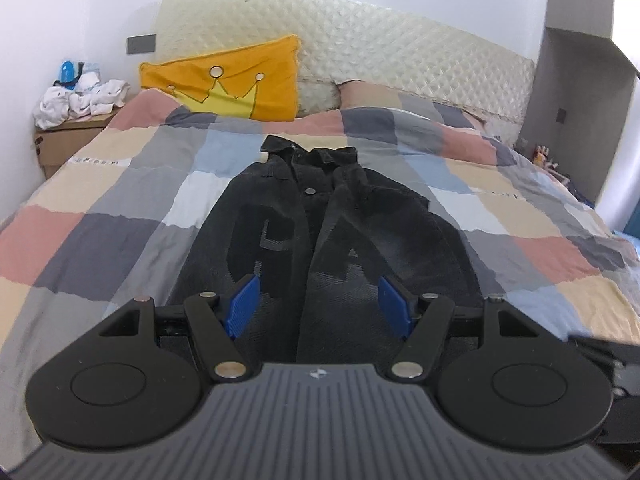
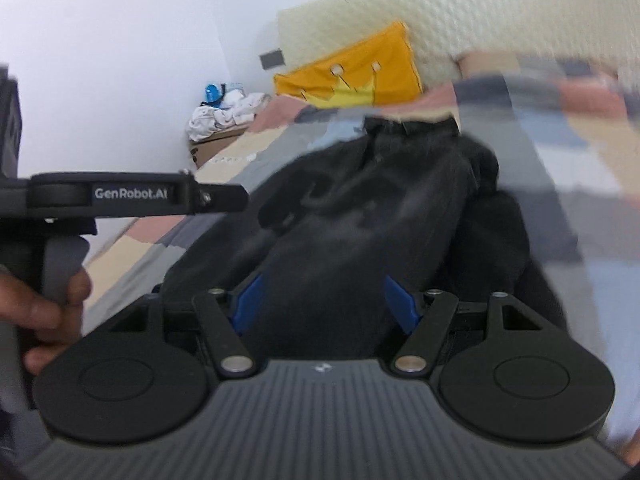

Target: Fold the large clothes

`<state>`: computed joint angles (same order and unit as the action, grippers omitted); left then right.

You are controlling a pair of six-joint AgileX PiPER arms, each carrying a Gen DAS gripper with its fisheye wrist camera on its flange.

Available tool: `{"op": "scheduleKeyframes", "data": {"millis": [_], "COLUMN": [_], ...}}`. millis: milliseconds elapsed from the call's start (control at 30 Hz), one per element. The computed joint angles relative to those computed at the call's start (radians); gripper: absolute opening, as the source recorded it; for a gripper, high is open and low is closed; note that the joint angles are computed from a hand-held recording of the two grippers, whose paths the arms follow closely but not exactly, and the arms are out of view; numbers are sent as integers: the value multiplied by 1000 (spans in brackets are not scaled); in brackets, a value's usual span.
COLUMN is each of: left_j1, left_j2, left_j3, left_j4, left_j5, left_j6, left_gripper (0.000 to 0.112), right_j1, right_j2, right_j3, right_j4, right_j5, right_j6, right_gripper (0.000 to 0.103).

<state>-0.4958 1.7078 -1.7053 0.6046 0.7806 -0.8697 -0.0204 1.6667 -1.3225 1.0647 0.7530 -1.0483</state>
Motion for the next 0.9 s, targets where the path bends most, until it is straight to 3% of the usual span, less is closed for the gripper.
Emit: {"op": "scheduleKeyframes", "data": {"millis": [300,400,467,567,733,900], "left_j1": [95,114,136,146,137,154], "left_j2": [20,21,19,4,-29,-44], "left_j3": [62,87,101,134,190,220], "left_j4": [-78,-80,-119,-121,-63,-86], "left_j5": [-109,-134,-159,-188,-215,-258], "left_j6": [-19,-43,-43,-82,-178,-195], "left_gripper": [71,71,71,71,71,71], "right_j1": [-50,-45,-49,-72,-120,-177], "right_j2": [114,139,130,117,139,196], "right_j3": [-59,-74,-61,-44,-102,-230], "right_j4": [51,52,75,153,241,339], "right_j5": [163,191,194,204,255,245], "right_j6": [98,123,93,43,54,80], "right_gripper": [70,58,34,17,14,14]}}
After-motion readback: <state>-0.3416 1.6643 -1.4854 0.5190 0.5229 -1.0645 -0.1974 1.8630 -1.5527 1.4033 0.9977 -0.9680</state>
